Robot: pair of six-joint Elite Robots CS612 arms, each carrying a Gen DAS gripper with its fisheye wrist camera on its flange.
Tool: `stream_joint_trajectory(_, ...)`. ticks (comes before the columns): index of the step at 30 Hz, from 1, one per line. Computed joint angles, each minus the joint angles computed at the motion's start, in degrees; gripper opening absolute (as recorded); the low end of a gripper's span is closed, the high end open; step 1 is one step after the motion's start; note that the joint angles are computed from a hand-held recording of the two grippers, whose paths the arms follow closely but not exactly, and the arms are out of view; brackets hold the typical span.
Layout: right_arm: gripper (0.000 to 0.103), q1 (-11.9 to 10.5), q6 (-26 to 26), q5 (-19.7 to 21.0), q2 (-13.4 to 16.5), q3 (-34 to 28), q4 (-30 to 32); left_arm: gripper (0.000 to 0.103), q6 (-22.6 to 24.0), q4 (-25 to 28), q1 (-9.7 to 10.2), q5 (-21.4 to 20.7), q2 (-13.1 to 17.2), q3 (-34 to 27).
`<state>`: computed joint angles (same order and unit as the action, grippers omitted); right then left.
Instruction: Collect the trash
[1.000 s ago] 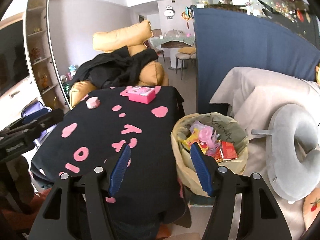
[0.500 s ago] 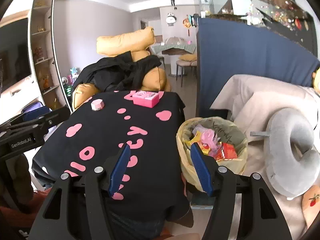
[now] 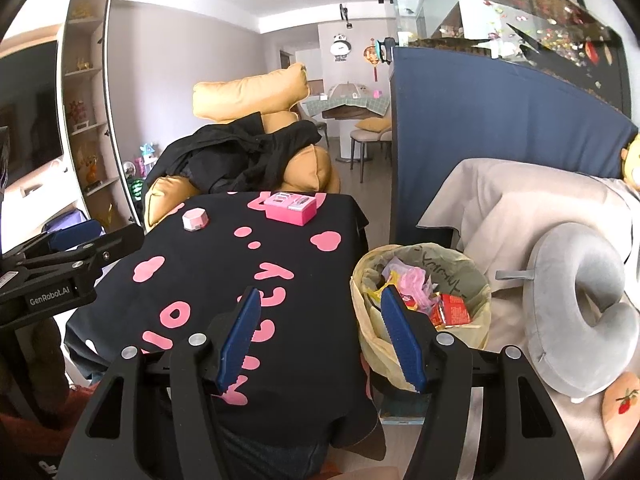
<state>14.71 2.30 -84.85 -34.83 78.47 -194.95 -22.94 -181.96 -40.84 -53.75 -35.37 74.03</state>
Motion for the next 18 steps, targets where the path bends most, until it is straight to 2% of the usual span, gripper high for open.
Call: stream_joint_trajectory(18,0.059,-0.2,0.4,0.3,0.0,0.1,0.3,0.085,-0.5,0.8,0.07,-0.6,-0.1,0.0)
